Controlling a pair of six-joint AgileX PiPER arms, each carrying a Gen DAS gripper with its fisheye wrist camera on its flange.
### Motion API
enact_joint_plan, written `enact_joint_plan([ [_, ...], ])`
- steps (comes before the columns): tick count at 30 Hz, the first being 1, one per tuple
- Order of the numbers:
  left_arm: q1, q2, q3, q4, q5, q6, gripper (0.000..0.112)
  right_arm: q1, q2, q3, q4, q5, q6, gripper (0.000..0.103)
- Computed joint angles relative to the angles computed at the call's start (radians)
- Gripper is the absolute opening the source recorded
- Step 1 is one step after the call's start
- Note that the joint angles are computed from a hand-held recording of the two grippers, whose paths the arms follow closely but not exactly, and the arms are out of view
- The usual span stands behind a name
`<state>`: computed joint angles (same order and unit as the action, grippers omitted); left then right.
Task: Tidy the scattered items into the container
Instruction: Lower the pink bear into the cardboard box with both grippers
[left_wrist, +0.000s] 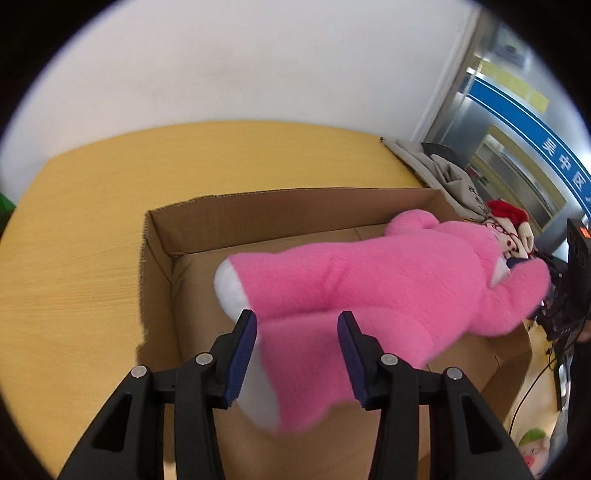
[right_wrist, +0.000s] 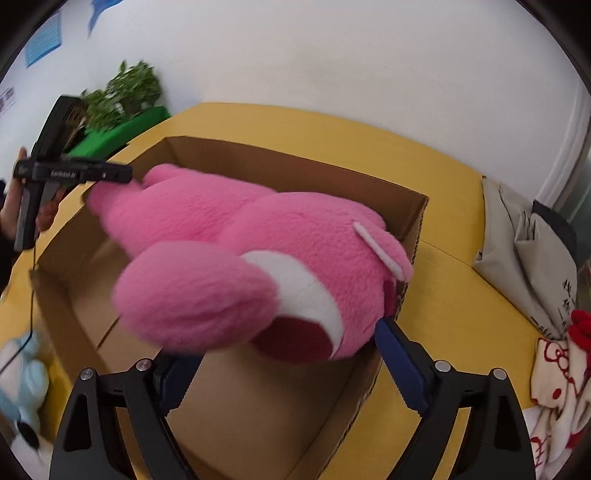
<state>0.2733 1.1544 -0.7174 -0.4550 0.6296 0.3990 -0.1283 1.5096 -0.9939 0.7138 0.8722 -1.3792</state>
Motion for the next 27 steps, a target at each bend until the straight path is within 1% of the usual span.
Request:
enact_joint_plan([
  [1, -0.021, -0.047, 0.011, 0.044, 0.018, -0.032, 0.045, -0.008, -0.015, -0.006, 0.002, 0.036, -0.007, 0.093],
  [3, -0.088, -0.131, 0.032, 0.131, 0.058, -0.102, 0.045, -0.068, -0.066, 0.007, 0.038, 0.131, -0.063, 0.093],
  [4, -0.145, -0.146, 0.025, 0.173, 0.075, -0.158, 0.045, -0.089, -0.08, 0.006, 0.054, 0.162, -0.08, 0.093],
  [5, -0.19, -0.147, 0.022, 0.187, 0.084, -0.19, 0.045, -0.116, -0.1, 0.004, 0.081, 0.213, -0.108, 0.093],
  [6, -0.226, -0.136, 0.018, 0.167, 0.085, -0.196, 0.045, -0.126, -0.113, -0.005, 0.103, 0.248, -0.12, 0.093],
  [8, -0.262, -0.106, 0.015, 0.082, 0.084, -0.137, 0.045, -0.123, -0.116, -0.037, 0.143, 0.31, -0.117, 0.093],
  [9, -0.298, -0.064, 0.007, 0.04, 0.063, -0.102, 0.045, -0.09, -0.105, -0.06, 0.146, 0.321, -0.083, 0.093],
  [10, -0.325, -0.026, 0.002, 0.007, 0.042, -0.08, 0.045, -0.04, -0.091, -0.077, 0.123, 0.3, -0.031, 0.091],
  [11, -0.346, 0.019, -0.002, -0.032, 0.02, -0.057, 0.045, 0.015, -0.071, -0.079, 0.08, 0.251, 0.02, 0.089],
  [12, -0.368, 0.081, -0.013, -0.068, -0.005, -0.041, 0.045, 0.073, -0.048, -0.074, 0.029, 0.184, 0.076, 0.083],
  [13, -0.394, 0.147, -0.035, -0.072, -0.034, -0.059, 0.045, 0.124, -0.025, -0.063, -0.017, 0.114, 0.132, 0.079],
  [14, -0.403, 0.207, -0.055, -0.079, -0.055, -0.062, 0.044, 0.157, 0.007, -0.041, -0.022, 0.039, 0.155, 0.08],
  [15, -0.413, 0.269, -0.08, -0.078, -0.082, -0.073, 0.044, 0.166, 0.022, -0.018, 0.012, -0.012, 0.141, 0.083],
  [16, -0.42, 0.303, -0.095, -0.057, -0.113, -0.107, 0.044, 0.162, 0.026, 0.01, 0.077, -0.049, 0.1, 0.087],
  [17, -0.417, 0.324, -0.103, -0.047, -0.141, -0.13, 0.044, 0.156, 0.027, 0.033, 0.143, -0.076, 0.067, 0.088],
  [19, -0.386, 0.358, -0.117, -0.052, -0.174, -0.156, 0.042, 0.173, 0.028, 0.062, 0.201, -0.138, 0.078, 0.089],
  [20, -0.371, 0.382, -0.128, -0.005, -0.184, -0.217, 0.033, 0.193, 0.027, 0.073, 0.206, -0.175, 0.092, 0.089],
  [21, -0.361, 0.406, -0.14, 0.031, -0.183, -0.261, 0.025, 0.223, 0.022, 0.087, 0.197, -0.218, 0.103, 0.092],
  [22, -0.348, 0.427, -0.145, 0.06, -0.179, -0.302, 0.025, 0.247, 0.015, 0.096, 0.177, -0.241, 0.116, 0.095],
  [24, -0.351, 0.465, -0.156, 0.19, -0.166, -0.456, 0.025, 0.293, -0.013, 0.119, 0.125, -0.289, 0.133, 0.097],
  [25, -0.353, 0.469, -0.155, 0.216, -0.158, -0.49, 0.025, 0.3, -0.03, 0.128, 0.114, -0.298, 0.129, 0.098],
  [26, -0.35, 0.456, -0.139, 0.203, -0.166, -0.483, 0.025, 0.291, -0.041, 0.132, 0.127, -0.288, 0.111, 0.098],
  [27, -0.343, 0.439, -0.125, 0.165, -0.174, -0.437, 0.025, 0.275, -0.039, 0.13, 0.148, -0.271, 0.093, 0.097],
])
